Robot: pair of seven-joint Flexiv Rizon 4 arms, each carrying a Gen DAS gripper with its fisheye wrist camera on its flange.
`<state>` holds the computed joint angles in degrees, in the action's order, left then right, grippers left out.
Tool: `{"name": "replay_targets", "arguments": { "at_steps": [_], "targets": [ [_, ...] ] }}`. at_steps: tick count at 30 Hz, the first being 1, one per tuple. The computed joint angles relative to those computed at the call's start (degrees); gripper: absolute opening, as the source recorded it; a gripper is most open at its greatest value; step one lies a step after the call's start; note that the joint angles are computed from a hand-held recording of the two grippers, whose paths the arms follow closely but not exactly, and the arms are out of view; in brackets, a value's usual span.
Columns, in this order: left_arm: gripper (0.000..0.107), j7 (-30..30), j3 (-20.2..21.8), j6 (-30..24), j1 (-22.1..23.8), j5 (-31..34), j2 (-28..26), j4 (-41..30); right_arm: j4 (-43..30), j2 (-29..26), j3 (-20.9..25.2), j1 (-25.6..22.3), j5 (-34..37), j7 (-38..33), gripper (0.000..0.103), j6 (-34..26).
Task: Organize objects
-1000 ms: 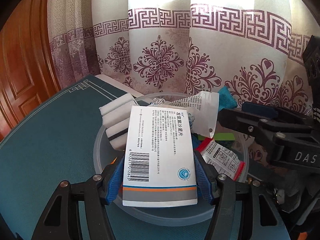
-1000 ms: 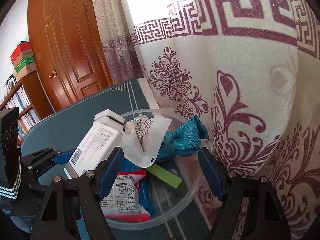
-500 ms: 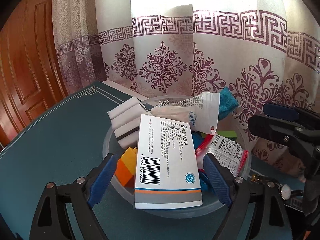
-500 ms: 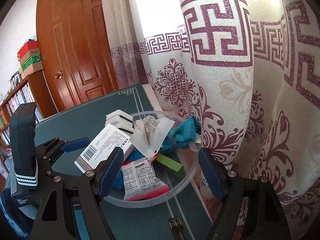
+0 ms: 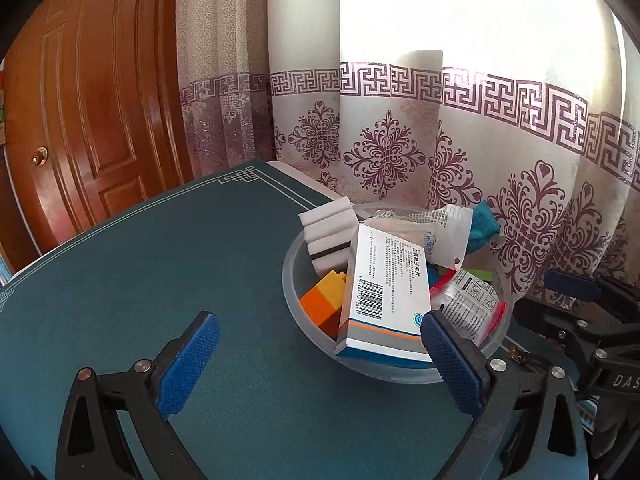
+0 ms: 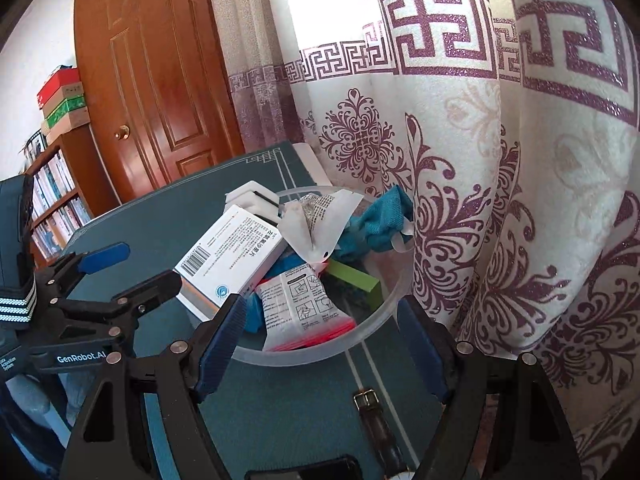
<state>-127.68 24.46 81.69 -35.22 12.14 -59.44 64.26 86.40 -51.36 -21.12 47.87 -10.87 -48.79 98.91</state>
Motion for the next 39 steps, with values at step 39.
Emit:
{"name": "replay_targets", "arguments": {
  "at_steps": [39],
  "targets": [
    [0.103, -20.9, -2.4, -13.6, -1.9, 22.2, 7.6, 1.3, 5.5, 1.2, -15.8, 13.0, -9.8, 13.3, 0.094, -8.7]
  ]
}}
